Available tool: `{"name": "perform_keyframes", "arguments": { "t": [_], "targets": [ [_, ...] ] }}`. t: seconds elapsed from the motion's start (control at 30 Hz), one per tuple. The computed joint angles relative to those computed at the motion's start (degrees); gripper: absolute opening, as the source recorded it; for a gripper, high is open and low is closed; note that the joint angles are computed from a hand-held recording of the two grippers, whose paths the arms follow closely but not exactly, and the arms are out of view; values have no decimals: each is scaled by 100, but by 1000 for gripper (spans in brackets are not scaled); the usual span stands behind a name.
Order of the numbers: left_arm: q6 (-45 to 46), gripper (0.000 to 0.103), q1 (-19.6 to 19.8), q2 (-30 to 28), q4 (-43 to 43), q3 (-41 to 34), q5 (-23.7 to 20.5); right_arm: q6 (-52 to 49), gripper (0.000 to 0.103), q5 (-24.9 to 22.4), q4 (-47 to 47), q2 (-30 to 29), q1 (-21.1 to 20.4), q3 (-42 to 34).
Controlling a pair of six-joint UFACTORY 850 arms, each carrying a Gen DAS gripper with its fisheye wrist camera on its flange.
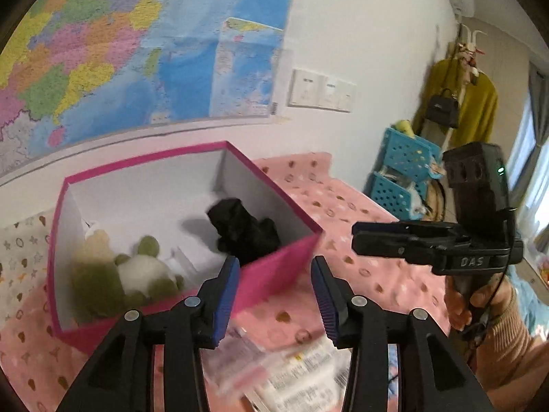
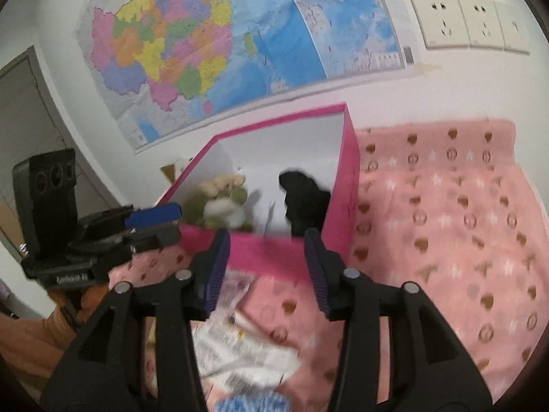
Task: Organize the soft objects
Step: 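Carry the black cloth into the magenta box and release it, then lower the right tool onto the blue-checked scrunchie and grasp it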
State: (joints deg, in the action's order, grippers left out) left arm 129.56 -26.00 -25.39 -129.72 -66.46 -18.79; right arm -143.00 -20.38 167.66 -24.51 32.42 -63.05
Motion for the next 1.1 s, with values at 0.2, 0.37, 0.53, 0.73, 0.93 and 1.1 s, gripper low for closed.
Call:
{"name": "perform_keyframes", "arguments": {
  "t": [0.2,0.37,0.53,0.73,0.93,1.1],
  "targets": [
    [-604,44,-144,150,709,406,-238,517,49,-46,-374,259,137,754],
    [-966,44,-286,83,1116,556,-290,1336,56,-81,-884,223,177,1197],
    [-1359,44,-323,51,1392,666,-407,1795,56,-286,-1207,155,237,1425],
    [-1412,44,-392,84,1406,788,-362,1833,56,-466,-1367,36,322,1397],
    [-1741,44,-407,-5,1734,765,-434,2026,30,-557,-1572,-57,334,1352],
    [-2086,44,-404,-100,2085,701,-531,1733,15,-696,-1179,85,318,1522]
  ]
}}
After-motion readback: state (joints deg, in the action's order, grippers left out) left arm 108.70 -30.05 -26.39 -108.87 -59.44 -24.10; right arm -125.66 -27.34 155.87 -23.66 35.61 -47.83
